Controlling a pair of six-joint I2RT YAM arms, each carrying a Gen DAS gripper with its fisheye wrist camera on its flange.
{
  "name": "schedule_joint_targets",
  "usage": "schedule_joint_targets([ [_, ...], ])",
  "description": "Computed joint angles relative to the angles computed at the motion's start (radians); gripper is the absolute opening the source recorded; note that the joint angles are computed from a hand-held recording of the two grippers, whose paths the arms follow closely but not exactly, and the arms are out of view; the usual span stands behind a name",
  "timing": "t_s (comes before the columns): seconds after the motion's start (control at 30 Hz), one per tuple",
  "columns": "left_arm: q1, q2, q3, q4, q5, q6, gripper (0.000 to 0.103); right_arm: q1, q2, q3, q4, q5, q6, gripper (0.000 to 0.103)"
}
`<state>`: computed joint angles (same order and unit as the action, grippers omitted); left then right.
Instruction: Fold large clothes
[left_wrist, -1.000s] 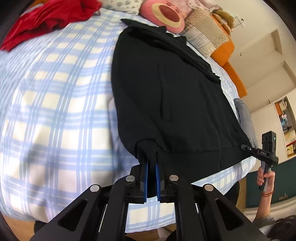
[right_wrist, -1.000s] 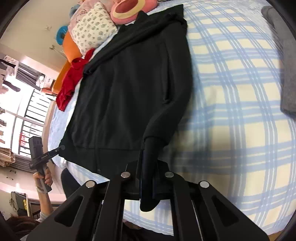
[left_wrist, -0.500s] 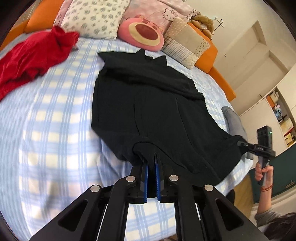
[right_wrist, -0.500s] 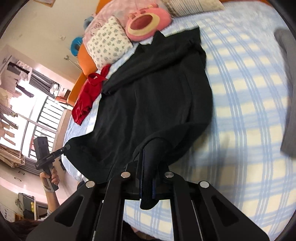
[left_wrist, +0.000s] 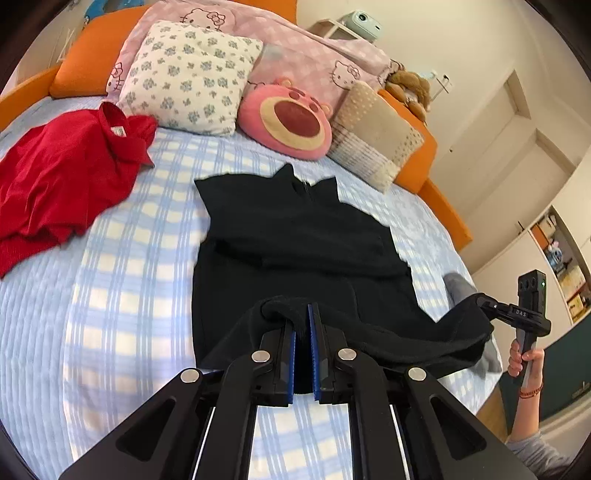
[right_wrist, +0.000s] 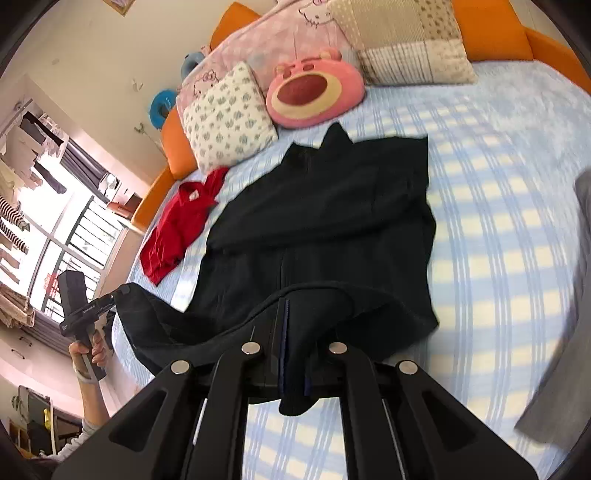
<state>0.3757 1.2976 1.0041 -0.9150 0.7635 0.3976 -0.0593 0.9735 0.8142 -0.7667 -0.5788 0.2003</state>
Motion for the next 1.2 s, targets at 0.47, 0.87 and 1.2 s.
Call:
schedule_joint_targets([
  [0.47,-0.203,0.360,0.349,0.279,-0.103,-0.309,0.011,-0.018,0.493,0.400,0.134,0.035,0.024,0.007],
  [0.87,-0.303,0.819,0.880,0.243,-0.208,-0.436,0.011,-0.004,0.955,0.913,0.051,0.093,0.062,0.007],
  [1.2,-0.319,1.291,1.567,0.001,-0.245,-0.539,0.011,-0.034,1.395,1.472,-0.094,-0.001,0.169,0.007],
])
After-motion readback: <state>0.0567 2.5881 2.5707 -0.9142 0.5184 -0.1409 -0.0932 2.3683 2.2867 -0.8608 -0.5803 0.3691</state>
